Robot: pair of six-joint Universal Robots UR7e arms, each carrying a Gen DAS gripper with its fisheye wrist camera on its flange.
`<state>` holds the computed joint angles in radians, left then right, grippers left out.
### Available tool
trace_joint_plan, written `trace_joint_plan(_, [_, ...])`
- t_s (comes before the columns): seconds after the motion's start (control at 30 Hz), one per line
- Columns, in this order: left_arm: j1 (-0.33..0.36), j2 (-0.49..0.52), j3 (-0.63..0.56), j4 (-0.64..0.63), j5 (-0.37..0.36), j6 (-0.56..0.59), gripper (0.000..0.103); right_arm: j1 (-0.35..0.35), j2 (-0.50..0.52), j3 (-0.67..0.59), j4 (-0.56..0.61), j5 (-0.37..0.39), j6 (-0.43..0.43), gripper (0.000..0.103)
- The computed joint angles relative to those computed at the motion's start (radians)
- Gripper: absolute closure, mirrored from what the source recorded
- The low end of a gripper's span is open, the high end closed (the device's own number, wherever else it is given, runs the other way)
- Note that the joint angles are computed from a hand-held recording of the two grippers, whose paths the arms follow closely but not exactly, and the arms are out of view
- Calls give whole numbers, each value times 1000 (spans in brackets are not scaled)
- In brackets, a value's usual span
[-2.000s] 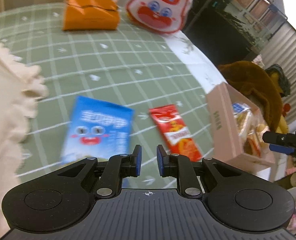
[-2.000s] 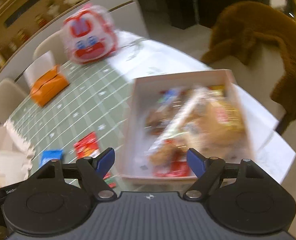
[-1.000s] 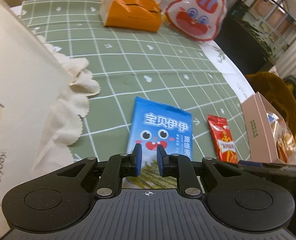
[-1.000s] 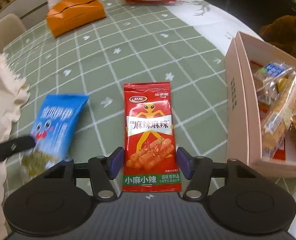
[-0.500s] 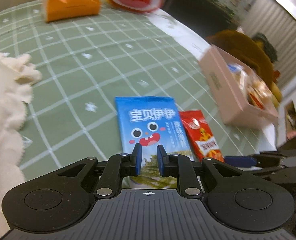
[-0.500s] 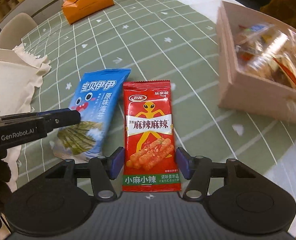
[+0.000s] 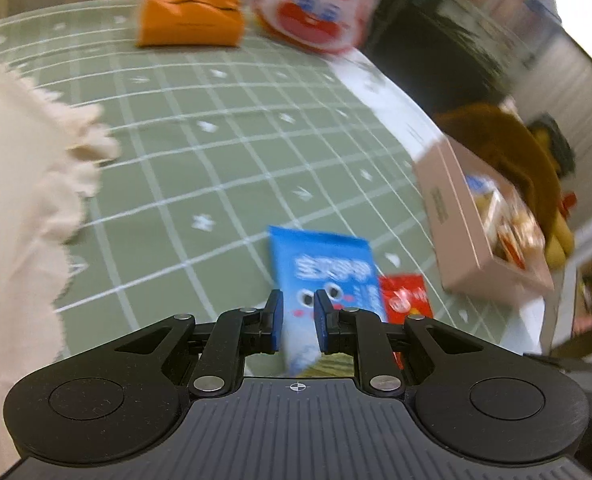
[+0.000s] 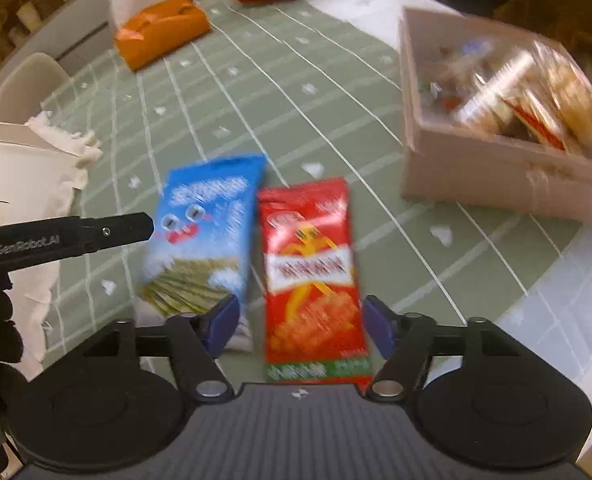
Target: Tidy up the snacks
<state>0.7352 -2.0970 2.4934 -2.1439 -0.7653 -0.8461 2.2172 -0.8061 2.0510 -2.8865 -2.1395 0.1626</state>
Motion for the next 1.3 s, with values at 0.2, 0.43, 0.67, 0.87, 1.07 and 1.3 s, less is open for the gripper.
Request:
trace_joint_plan(0.2, [-60,-118,-23,212,108,-180,83,53,119,-124,47,10,-51,27])
trace_joint_plan(0.43, [-73,-194,-35,294,151,-244,83,105,285,-289,173,-147,-44,11])
trace_joint_plan(0.67, [-67,-214,-19,278,142,-240,83,63,260,-287,191,-91,-13,12])
trace_joint_plan(0.87, [-72,-215,-16,275,141,-235,83,68,193,-233,146,-47,-52,27])
trace_joint_plan(1.07, [-63,-183,-4,214,101,-191,83,88,100,-146,37,-109,-145,28])
trace_joint_plan(1.3, [-38,-110,36,67,-21,-100,83,65,26,-31,-41,-260,-194,27])
